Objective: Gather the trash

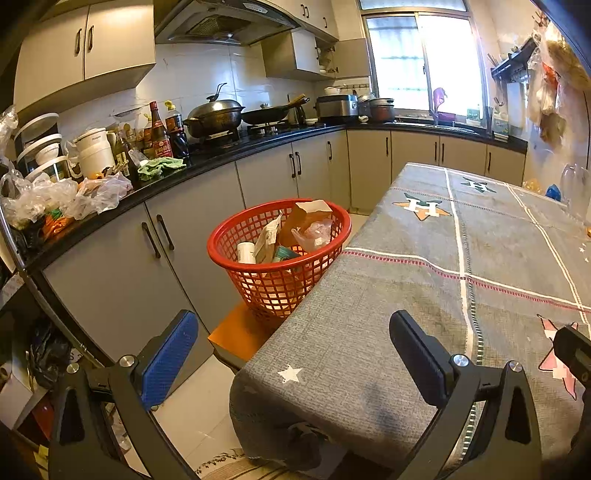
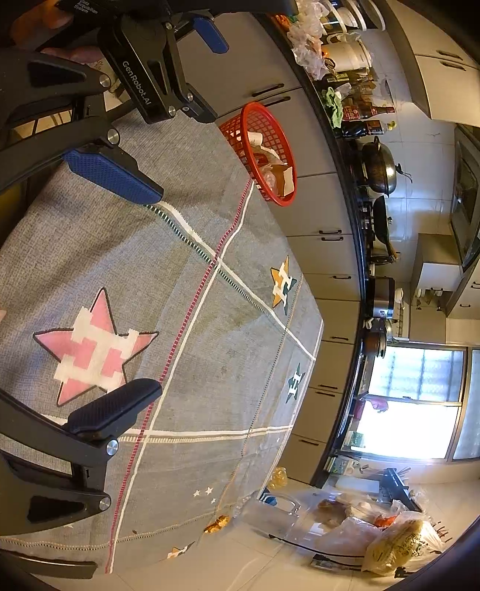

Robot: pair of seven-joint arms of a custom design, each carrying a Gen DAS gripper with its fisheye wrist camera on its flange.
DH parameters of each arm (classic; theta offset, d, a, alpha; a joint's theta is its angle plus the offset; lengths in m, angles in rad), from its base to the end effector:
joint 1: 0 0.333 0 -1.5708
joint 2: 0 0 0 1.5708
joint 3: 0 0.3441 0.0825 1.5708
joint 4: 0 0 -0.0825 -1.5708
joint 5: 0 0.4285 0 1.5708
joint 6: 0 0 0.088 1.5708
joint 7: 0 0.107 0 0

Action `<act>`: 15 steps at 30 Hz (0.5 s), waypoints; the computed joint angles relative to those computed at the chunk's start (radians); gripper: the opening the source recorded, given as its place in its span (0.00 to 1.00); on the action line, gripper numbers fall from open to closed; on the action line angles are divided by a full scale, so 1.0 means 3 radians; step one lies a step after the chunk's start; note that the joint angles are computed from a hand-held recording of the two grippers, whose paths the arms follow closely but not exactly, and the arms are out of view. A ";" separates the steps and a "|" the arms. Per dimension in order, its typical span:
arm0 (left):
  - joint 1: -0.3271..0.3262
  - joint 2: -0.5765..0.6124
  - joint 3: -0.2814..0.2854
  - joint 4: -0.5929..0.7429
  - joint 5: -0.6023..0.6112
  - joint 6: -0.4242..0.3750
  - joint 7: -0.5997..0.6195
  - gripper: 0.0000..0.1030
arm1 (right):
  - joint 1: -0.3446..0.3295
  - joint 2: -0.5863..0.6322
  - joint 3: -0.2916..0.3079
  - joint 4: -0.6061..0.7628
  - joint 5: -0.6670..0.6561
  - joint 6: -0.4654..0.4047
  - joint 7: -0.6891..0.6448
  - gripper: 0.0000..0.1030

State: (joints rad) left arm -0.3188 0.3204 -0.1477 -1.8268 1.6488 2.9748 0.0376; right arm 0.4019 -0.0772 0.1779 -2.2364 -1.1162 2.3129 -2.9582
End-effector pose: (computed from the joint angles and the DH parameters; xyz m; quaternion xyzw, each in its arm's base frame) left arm 0.5881 -0.3638 0.4046 -0.4620 0.7430 -0.3632 0.3203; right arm 0.4837 0.2972 0.4296 -0.4869 0.7621 -0.3687 0.2150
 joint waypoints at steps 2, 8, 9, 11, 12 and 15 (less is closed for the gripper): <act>0.0001 0.0002 0.0000 0.0002 -0.0024 -0.0006 0.0023 1.00 | 0.0001 0.0000 -0.0001 -0.0001 0.0004 0.0001 -0.0008 0.95; -0.0010 0.0008 0.0017 0.0009 -0.0057 0.0009 0.0057 1.00 | -0.0002 0.0005 -0.0008 -0.0007 0.0024 0.0009 -0.0028 0.95; -0.0010 0.0008 0.0019 0.0007 -0.0074 0.0009 0.0078 1.00 | -0.0002 0.0008 -0.0008 -0.0005 0.0028 0.0011 -0.0030 0.95; -0.0009 0.0008 0.0025 0.0004 -0.0103 0.0026 0.0099 1.00 | -0.0004 0.0007 -0.0010 -0.0010 0.0037 0.0013 -0.0032 0.95; -0.0012 0.0005 0.0030 0.0001 -0.0103 0.0023 0.0098 1.00 | -0.0004 0.0008 -0.0010 -0.0007 0.0038 0.0011 -0.0033 0.95; -0.0016 0.0004 0.0036 0.0000 -0.0104 0.0024 0.0102 1.00 | -0.0005 0.0009 -0.0010 -0.0007 0.0037 0.0013 -0.0033 0.95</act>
State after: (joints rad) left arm -0.3235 0.3216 -0.1368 -1.8269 1.6177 2.9820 0.0682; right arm 0.4005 -0.0745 0.1749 -2.2386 -1.1050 2.3169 -2.9682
